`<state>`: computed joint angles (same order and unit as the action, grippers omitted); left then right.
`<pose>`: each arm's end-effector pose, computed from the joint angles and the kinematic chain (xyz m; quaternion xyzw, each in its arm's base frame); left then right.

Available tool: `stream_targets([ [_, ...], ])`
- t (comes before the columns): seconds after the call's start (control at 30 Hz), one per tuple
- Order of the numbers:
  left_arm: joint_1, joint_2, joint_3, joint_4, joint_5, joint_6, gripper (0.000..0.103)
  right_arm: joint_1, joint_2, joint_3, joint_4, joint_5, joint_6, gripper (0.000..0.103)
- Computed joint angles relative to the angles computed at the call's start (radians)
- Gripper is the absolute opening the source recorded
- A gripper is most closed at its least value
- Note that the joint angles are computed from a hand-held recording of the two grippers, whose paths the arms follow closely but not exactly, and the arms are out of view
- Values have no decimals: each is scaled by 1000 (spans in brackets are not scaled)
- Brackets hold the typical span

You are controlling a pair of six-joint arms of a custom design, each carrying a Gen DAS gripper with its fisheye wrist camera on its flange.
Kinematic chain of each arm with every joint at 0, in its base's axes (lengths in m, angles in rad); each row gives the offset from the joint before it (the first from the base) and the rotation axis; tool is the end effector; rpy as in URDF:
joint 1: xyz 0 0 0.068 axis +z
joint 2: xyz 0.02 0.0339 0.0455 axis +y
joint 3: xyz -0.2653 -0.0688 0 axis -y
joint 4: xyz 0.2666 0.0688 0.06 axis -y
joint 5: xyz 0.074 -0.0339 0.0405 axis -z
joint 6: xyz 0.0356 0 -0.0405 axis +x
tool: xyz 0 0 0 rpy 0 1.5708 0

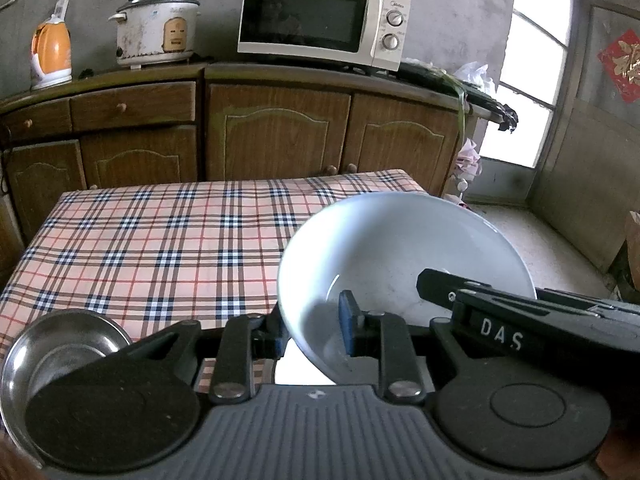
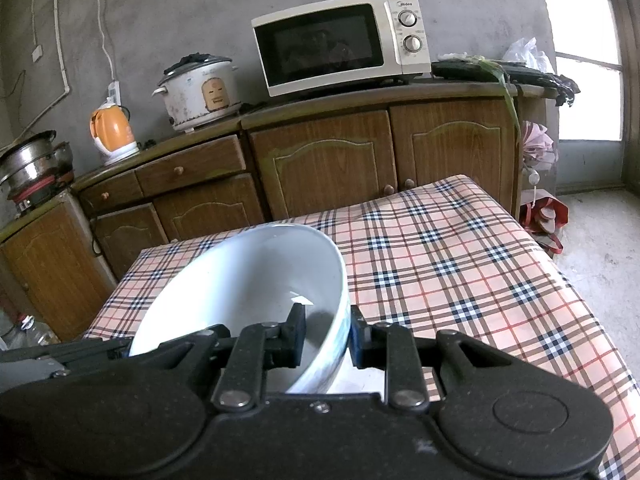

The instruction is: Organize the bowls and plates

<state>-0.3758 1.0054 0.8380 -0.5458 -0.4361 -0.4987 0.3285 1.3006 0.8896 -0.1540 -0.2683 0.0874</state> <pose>0.2205 -0.0708 0.2827 -0.1443 0.8807 0.0063 0.4511 0.2895 0.1086 0.2597 -0.1684 0.8543 0.2133 0.4432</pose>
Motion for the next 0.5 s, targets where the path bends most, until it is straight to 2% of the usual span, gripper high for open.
stream_targets([
  [0.23, -5, -9, -13, -1, -4, -4, 24, 15, -37, -46, 4, 12, 7, 29],
  [0.5, -14, -19, -24, -12, -8, -20, 24, 16, -23, -31, -10, 11, 3, 29],
])
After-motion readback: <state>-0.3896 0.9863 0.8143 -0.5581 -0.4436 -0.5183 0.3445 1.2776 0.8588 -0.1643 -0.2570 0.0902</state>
